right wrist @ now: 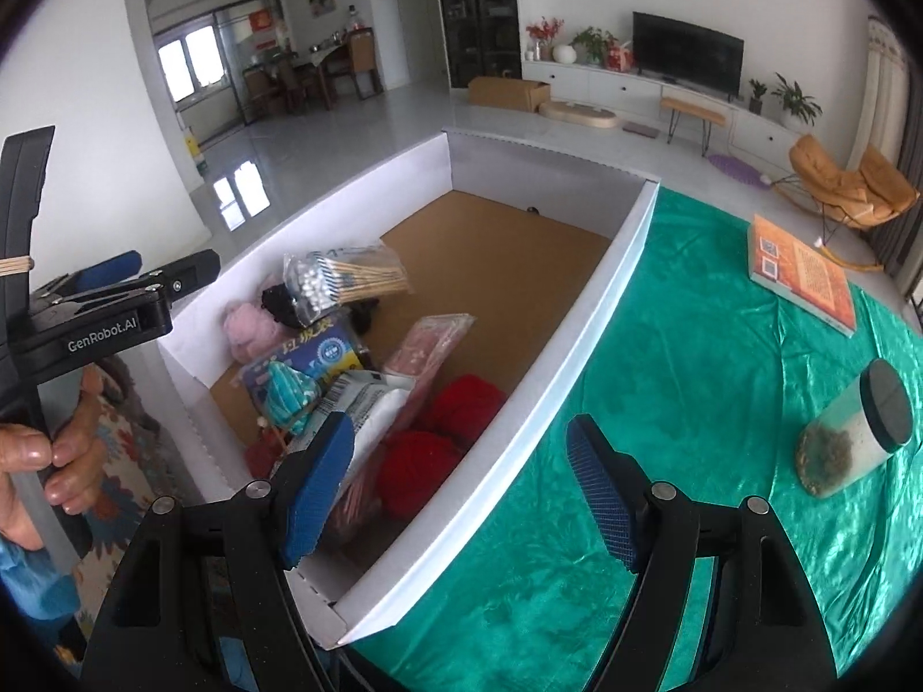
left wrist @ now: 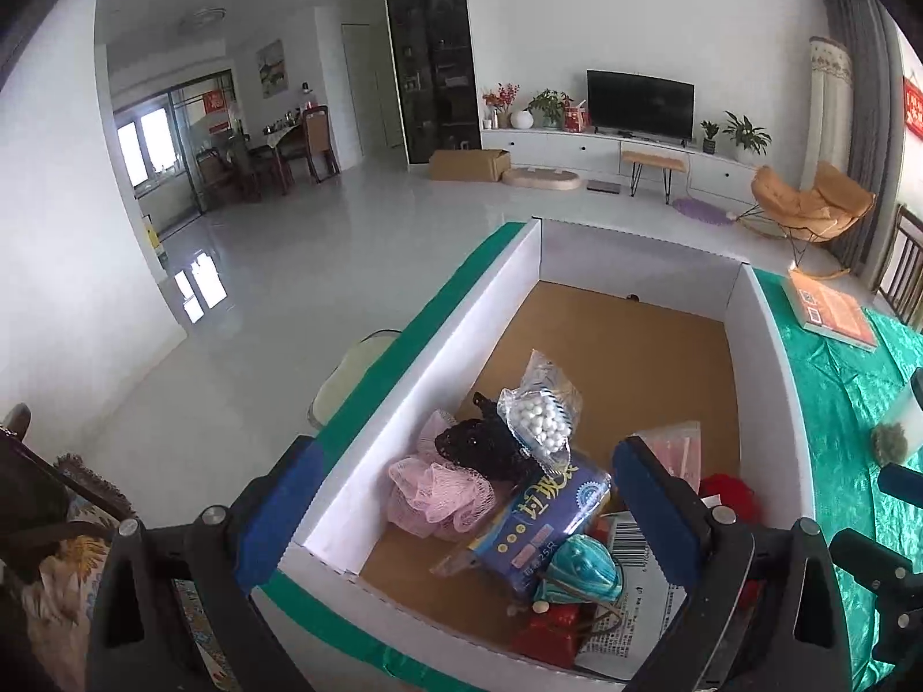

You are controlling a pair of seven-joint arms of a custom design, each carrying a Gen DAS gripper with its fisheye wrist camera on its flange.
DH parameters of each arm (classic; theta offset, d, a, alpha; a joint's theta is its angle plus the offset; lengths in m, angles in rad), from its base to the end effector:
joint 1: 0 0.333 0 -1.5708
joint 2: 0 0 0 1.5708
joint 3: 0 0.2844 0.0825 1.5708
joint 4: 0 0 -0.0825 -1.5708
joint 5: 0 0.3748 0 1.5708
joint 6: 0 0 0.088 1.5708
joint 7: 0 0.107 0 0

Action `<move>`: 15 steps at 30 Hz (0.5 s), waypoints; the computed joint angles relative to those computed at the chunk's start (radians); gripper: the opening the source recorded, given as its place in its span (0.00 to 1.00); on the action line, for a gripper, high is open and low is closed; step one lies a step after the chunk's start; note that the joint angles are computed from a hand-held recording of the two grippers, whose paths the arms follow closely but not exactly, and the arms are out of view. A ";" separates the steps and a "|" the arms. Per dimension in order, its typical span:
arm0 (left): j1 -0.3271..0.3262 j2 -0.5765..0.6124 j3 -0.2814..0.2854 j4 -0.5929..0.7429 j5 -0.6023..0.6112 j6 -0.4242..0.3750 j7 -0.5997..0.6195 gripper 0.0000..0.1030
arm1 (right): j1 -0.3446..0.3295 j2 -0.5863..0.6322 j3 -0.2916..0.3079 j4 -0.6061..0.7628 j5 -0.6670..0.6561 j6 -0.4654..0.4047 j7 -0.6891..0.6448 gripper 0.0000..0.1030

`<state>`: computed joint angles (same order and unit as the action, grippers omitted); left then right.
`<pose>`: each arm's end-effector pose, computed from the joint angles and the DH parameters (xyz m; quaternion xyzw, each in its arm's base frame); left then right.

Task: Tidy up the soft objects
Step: 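Carry the white packet and blue figurine into the white box and release both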

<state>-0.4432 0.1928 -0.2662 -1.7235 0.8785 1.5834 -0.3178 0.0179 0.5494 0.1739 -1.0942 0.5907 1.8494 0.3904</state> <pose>0.4959 -0.3066 0.4527 -0.8715 0.2502 -0.0673 0.4164 0.6922 0.1436 0.5220 -0.9254 0.1588 -0.0047 0.3440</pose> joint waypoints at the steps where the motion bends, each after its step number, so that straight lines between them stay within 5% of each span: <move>1: -0.003 0.000 -0.001 0.000 0.000 -0.013 -0.004 0.96 | 0.000 -0.006 0.000 -0.010 0.000 0.006 -0.007 0.77; 15: -0.016 0.018 -0.003 0.018 0.008 -0.046 -0.005 0.96 | 0.014 -0.108 -0.017 -0.159 0.020 0.064 -0.081 0.77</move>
<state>-0.4594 0.2112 -0.2696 -1.7054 0.8867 1.5378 -0.3224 0.0320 0.4413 0.1569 -1.2531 0.6105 1.9136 0.3098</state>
